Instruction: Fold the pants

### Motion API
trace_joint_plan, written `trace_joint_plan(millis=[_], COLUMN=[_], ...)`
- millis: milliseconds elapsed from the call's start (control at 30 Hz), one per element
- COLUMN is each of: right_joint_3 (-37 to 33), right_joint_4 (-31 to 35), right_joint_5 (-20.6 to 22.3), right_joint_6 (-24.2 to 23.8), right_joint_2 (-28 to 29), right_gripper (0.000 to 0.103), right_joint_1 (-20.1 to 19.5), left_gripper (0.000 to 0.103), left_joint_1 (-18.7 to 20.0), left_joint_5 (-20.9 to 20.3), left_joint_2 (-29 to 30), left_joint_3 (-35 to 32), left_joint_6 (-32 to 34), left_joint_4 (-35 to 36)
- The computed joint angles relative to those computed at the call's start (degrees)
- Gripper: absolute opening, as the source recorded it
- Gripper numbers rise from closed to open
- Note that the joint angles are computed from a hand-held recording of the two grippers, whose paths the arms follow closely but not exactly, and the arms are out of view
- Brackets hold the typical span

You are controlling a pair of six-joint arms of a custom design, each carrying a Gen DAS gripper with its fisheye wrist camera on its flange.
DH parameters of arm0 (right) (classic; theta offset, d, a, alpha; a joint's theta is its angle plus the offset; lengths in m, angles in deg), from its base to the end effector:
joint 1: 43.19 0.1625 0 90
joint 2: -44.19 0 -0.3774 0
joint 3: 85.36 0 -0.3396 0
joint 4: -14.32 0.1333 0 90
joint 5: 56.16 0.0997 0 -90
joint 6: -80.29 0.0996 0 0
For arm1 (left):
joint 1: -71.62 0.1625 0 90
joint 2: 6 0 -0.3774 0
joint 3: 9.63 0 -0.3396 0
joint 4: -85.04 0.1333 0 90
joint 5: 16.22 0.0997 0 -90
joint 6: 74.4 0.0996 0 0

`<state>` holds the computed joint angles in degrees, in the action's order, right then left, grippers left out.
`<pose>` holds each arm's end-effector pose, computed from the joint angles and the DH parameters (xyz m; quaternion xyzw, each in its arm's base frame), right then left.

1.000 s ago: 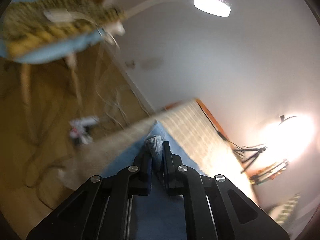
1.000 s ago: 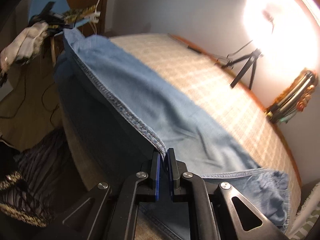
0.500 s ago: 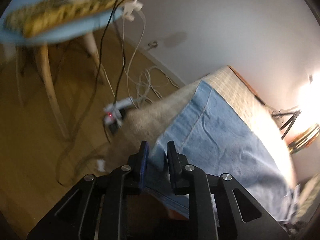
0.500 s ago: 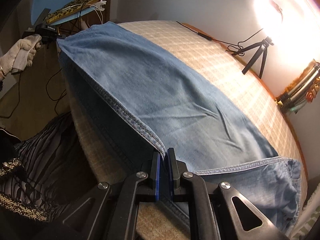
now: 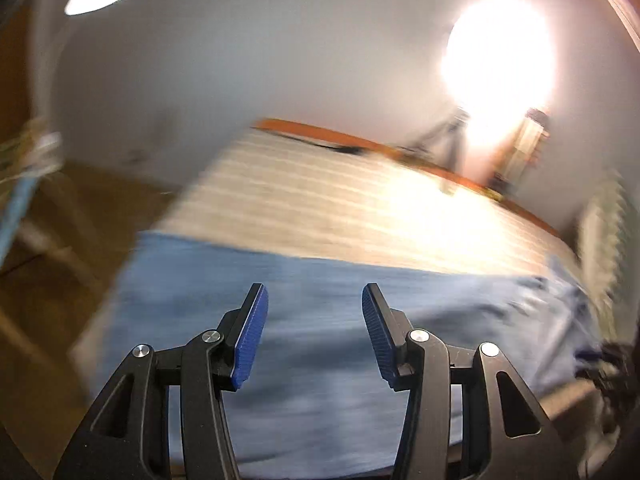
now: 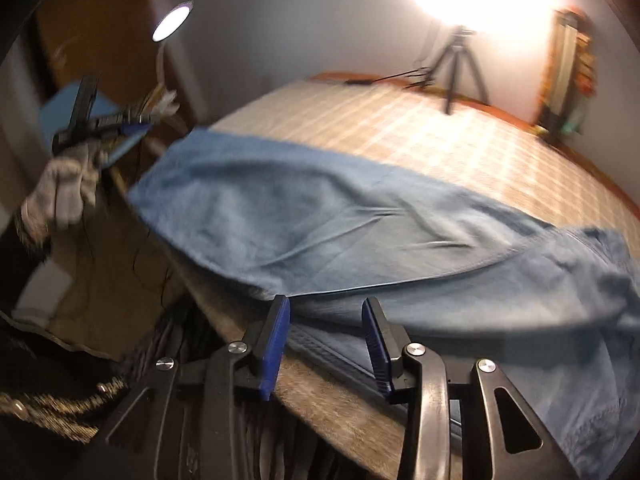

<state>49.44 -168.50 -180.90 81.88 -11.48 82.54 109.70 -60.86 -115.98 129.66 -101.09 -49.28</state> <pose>0.2917 -0.2744 0.0847 0.2441 -0.9163 0.2026 0.2444 -0.0957 -0.3344 0.3092 0.1506 0.9037 -0.3354 0.2195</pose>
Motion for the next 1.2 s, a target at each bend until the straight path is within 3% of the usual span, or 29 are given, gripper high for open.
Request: trace_joint_plan(millis=[133,267,367,467,600,767,900,1100,1200], right_joint_3=[2.4,3.1,0.8,-1.6,-7.3,-16.2,-21.7,-27.6,-28.6], right_joint_4=[-1.3,1.3,5.6,6.3,12.3,18.7,24.1,31.6,34.0], right_joint_5=[-5.9,-11.3,-13.1,-12.3,-8.5,-12.3,-13.9,-18.8,-20.7], right_joint_6=[5.6,12.7,14.8,14.1,16.3,18.3,22.7,25.0,25.6], right_joint_2=[-4.9,-11.4,-15.1,-17.9,-19.5,-13.7,-9.2,-4.3,-3.1], right_gripper=[0.057,0.071,0.072,0.072,0.072,0.072,0.072,0.072,0.062], right_joint_1=[-0.5,-3.4,-7.3,-11.3,-17.8,-23.0,-27.2,-29.9,-30.7], left_gripper=[0.048,0.048,0.048,0.048,0.048,0.048,0.048,0.048,0.048], left_joint_1=[1.8,2.5,2.9,1.7,0.8,0.2,0.0,0.8,1.2], left_joint_5=[-12.4,-21.9,-29.3,-32.4,-37.0,-39.2,-39.9,-41.3,-41.9], left_joint_2=[14.1,25.9,32.6,37.4,42.3,46.0,48.8,50.6,50.9], left_joint_3=[-2.4,-5.5,-7.2,-8.3,-9.8,-11.2,-12.2,-12.8,-13.0], left_joint_6=[6.5,10.6,13.3,14.5,15.8,17.1,18.0,19.4,19.6], left_joint_4=[-12.4,-18.7,-21.6,-21.8,-21.0,-18.7,-17.7,-18.3,-18.6])
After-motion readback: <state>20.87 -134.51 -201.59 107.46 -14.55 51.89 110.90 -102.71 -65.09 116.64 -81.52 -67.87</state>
